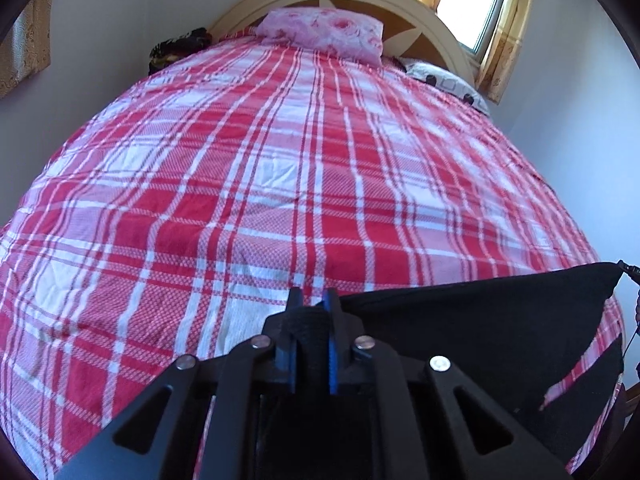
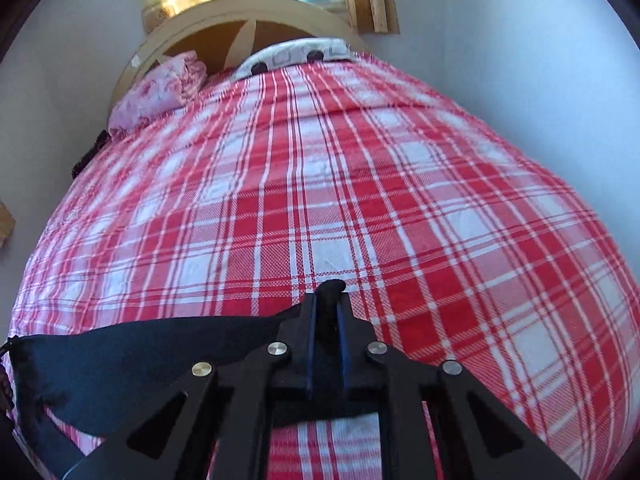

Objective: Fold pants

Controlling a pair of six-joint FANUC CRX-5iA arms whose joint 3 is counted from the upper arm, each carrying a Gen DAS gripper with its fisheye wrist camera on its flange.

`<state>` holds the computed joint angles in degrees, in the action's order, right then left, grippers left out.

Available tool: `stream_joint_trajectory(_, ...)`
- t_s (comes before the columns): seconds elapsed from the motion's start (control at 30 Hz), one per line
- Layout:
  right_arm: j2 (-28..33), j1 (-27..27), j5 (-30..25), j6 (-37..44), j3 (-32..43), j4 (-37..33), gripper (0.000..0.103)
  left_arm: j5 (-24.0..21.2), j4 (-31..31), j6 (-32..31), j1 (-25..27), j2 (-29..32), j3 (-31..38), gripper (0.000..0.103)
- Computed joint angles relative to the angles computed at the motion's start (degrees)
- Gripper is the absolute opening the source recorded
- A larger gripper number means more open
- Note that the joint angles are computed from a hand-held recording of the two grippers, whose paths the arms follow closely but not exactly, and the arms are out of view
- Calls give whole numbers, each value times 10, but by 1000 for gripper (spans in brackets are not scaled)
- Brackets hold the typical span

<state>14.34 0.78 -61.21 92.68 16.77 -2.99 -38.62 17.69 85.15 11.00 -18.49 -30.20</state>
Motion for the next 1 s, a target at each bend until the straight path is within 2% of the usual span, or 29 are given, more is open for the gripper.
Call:
stream_joint_trajectory(0.27,-106,-15,18,21,-64,-25,9,7,73,-52,23,-90,-56,11)
stream_joint_trajectory(0.5,-174,-39,17,36,-114,-43,9,-4,147,-109,49,-171,-119,11)
stream_joint_trajectory(0.77,-232,-76,8,49,-164,-74,9,-22,220,-160,73,-258,-192,11)
stream_joint_trajectory(1.0,-254,-109,-9,51,-201,-77,9,-65,280,-212,108,-337,-254,11)
